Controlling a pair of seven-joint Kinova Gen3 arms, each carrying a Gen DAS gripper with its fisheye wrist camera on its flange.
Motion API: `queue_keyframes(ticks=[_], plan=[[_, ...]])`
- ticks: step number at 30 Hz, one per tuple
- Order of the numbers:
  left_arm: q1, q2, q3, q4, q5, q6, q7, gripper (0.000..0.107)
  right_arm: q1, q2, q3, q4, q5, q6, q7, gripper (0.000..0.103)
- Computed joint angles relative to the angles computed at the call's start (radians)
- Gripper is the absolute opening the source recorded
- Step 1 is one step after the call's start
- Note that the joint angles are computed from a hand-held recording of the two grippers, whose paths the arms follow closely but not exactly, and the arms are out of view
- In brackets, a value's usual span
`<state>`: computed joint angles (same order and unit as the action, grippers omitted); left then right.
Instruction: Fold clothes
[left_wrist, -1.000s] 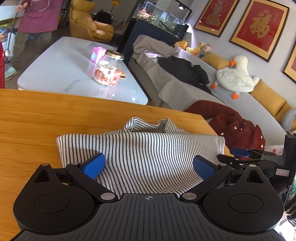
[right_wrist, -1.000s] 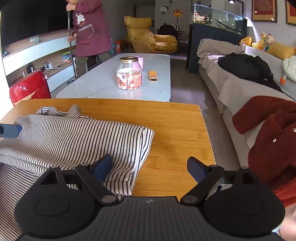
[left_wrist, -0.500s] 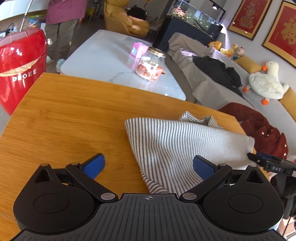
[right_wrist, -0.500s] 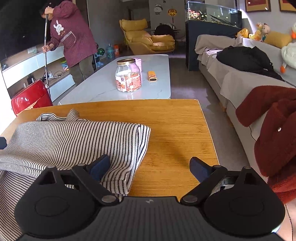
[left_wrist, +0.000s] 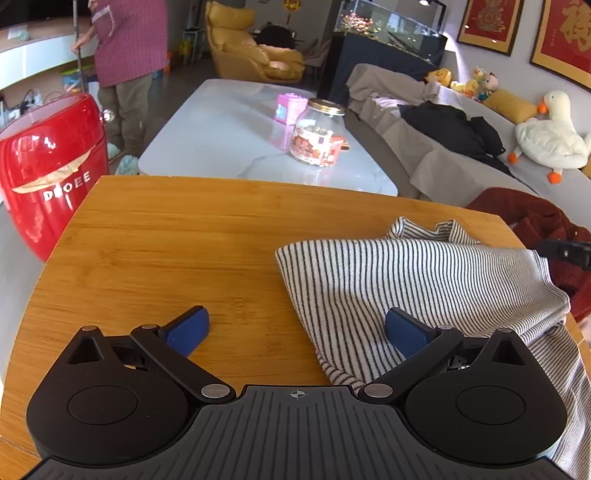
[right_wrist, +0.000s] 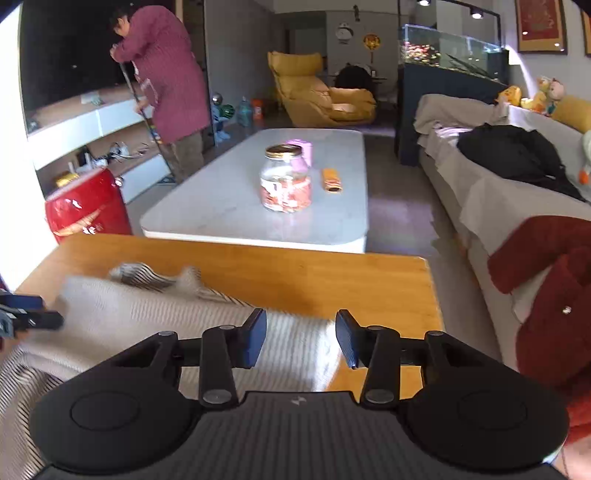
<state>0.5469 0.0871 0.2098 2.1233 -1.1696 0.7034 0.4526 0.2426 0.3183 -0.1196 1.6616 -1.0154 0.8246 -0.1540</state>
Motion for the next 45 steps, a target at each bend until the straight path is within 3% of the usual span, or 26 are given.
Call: queue_keyframes(ticks=[4,8,10,11,13,15,19,24,28,32,34,36,37,38,39,41,45], plan=[[-0.006,-0.022,-0.001,0.016,0.001,-0.034,0.016,0.103,-0.177,0.062,0.058,-0.099,0.049,0.027,-0.142,0.043],[-0.027,-0.098,0.021,0.079,0.006,-0.083,0.071,0.103,-0.362,0.159,0.181,-0.195,0.121,0.067,-0.232,0.043],[-0.041,-0.144,0.049,0.115,0.002,-0.087,0.105,0.103,-0.419,0.141,0.218,-0.162,0.12,0.019,-0.184,0.034],[-0.048,-0.163,0.067,0.129,-0.002,-0.081,0.122,0.103,-0.432,0.131,0.235,-0.14,0.095,0.013,-0.143,0.01],[-0.061,-0.195,0.106,0.145,-0.014,-0.054,0.152,0.103,-0.46,0.088,0.305,-0.09,0.018,0.038,-0.065,0.006],[-0.074,-0.224,0.143,0.147,-0.012,-0.029,0.169,0.103,-0.423,0.034,0.322,-0.057,-0.037,0.115,0.016,0.005],[-0.082,-0.278,0.23,0.123,0.019,0.049,0.179,0.103,-0.238,-0.114,0.274,0.047,-0.083,0.278,0.143,0.005],[-0.083,-0.313,0.344,0.064,0.051,0.15,0.177,0.103,-0.006,-0.236,0.209,0.15,0.042,0.474,0.223,0.004],[-0.066,-0.303,0.394,0.015,0.07,0.192,0.144,0.103,0.167,-0.276,0.114,0.252,0.144,0.513,0.298,0.004],[-0.039,-0.252,0.381,-0.025,0.111,0.199,0.082,0.103,0.167,-0.28,0.164,0.316,0.182,0.493,0.344,0.004],[-0.075,-0.238,0.392,-0.026,0.153,0.16,0.032,0.103,0.163,-0.277,0.205,0.312,0.182,0.52,0.367,0.004],[-0.079,-0.222,0.357,-0.023,0.21,0.11,-0.049,0.103,0.17,-0.268,0.256,0.287,0.163,0.571,0.379,0.005],[-0.053,-0.21,0.315,-0.022,0.239,0.096,-0.09,0.103,0.18,-0.258,0.281,0.267,0.148,0.605,0.377,0.006],[-0.02,-0.196,0.269,-0.025,0.269,0.094,-0.131,0.103,0.192,-0.244,0.3,0.245,0.123,0.629,0.362,0.016],[0.011,-0.183,0.223,-0.027,0.3,0.091,-0.171,0.103,0.209,-0.229,0.311,0.223,0.095,0.648,0.34,0.039],[0.032,-0.171,0.171,-0.027,0.369,0.08,-0.253,0.103,0.221,-0.201,0.344,0.181,0.039,0.67,0.279,0.068],[-0.01,-0.218,0.188,0.001,0.448,0.029,-0.329,0.103,0.071,-0.113,0.512,0.125,0.0,0.66,0.116,0.069]])
